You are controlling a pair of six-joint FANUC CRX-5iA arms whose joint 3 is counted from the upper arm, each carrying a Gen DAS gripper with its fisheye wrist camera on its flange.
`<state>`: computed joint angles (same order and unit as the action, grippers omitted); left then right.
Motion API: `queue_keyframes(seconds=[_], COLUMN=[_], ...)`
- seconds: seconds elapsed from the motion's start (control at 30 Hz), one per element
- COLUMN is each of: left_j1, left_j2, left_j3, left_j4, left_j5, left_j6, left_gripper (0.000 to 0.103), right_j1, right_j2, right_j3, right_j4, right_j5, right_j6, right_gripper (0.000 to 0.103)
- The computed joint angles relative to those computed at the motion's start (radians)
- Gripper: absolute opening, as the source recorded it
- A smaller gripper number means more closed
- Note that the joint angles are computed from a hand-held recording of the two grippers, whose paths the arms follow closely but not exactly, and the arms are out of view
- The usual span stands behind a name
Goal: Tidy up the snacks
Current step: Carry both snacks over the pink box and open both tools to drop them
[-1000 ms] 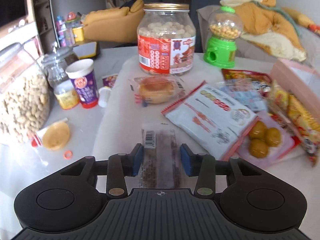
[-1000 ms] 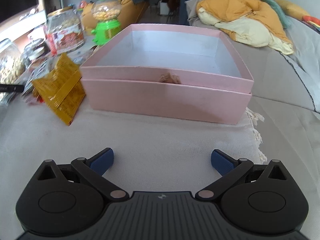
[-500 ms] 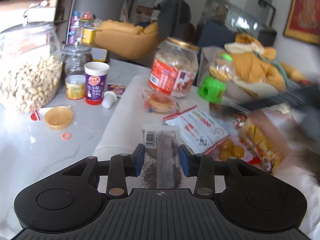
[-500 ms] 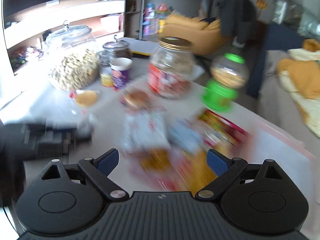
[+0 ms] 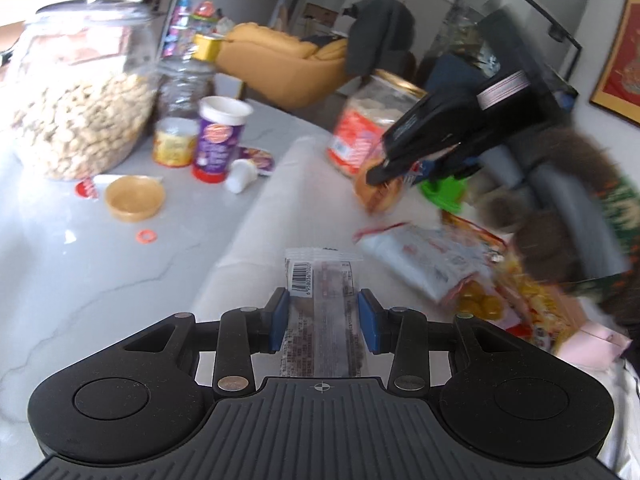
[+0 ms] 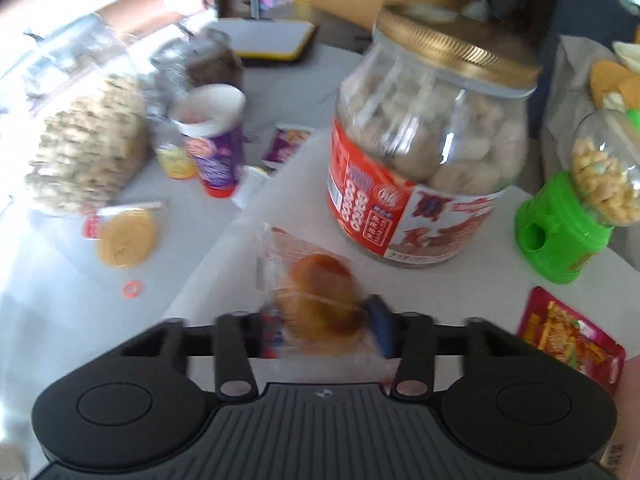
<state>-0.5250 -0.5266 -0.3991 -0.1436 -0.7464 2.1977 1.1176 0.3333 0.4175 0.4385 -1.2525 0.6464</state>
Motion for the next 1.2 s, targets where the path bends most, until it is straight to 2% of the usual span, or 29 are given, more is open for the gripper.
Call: queue_keyframes(seconds=[0.1, 0.17, 0.27, 0.37, 0.43, 0.53, 0.63, 0.7, 0.8, 0.9, 0.93, 1.0, 1.07, 1.2], left_j1=[-0.098, -0.158, -0.234, -0.312, -0.375, -0.422, -0.45, -0.478, -0.495, -0.461, -0.456, -0.463, -0.468, -0.46], left_j2=[0.044, 0.081, 0.145, 0.219, 0.288, 0.396, 0.509, 0.595, 0.723, 0.796, 0.794, 0.785, 0.77, 0.712], left_j3=[0.065, 0.108, 0.161, 0.232, 0.32, 0.436, 0.553, 0.662, 0.812, 0.869, 0.861, 0.848, 0.839, 0.773], left_j4=[-0.062, -0.081, -0.051, -0.045, -0.098, -0.095, -0.08, -0.146, -0.24, -0.173, -0.164, -0.19, -0.192, -0.138], left_j5=[0.003, 0.013, 0.045, 0.069, 0.051, 0.03, 0.009, -0.03, -0.089, -0.131, -0.132, -0.131, -0.146, -0.125], left_j6=[0.044, 0.052, 0.035, 0.018, 0.027, -0.016, -0.08, -0.069, -0.082, -0.154, -0.158, -0.162, -0.172, -0.195], left_gripper=[0.042, 0.042, 0.042, 0.042, 0.042, 0.042, 0.043, 0.043, 0.044, 0.046, 0.044, 0.044, 0.044, 0.045], right_j1=[0.016, 0.044, 0.11, 0.183, 0.246, 0.319, 0.374, 0.394, 0.365, 0.302, 0.29, 0.273, 0.269, 0.281], right_j2=[-0.148, -0.244, -0.4, -0.523, -0.601, -0.684, -0.756, -0.798, -0.831, -0.849, -0.859, -0.879, -0.896, -0.906], right_j3=[-0.097, -0.18, -0.312, -0.405, -0.459, -0.528, -0.601, -0.645, -0.705, -0.755, -0.771, -0.796, -0.82, -0.824], right_j4=[-0.025, 0.021, 0.1, 0.166, 0.23, 0.317, 0.4, 0.446, 0.487, 0.493, 0.492, 0.479, 0.47, 0.435], right_j5=[0.035, 0.046, 0.021, -0.058, -0.138, -0.245, -0.317, -0.362, -0.387, -0.38, -0.383, -0.375, -0.364, -0.364], right_j6=[-0.008, -0.036, -0.099, -0.176, -0.224, -0.284, -0.337, -0.361, -0.413, -0.43, -0.439, -0.448, -0.461, -0.495], right_gripper=[0.021, 0.021, 0.021, 0.021, 0.021, 0.021, 0.021, 0.021, 0.021, 0.023, 0.024, 0.038, 0.045, 0.045])
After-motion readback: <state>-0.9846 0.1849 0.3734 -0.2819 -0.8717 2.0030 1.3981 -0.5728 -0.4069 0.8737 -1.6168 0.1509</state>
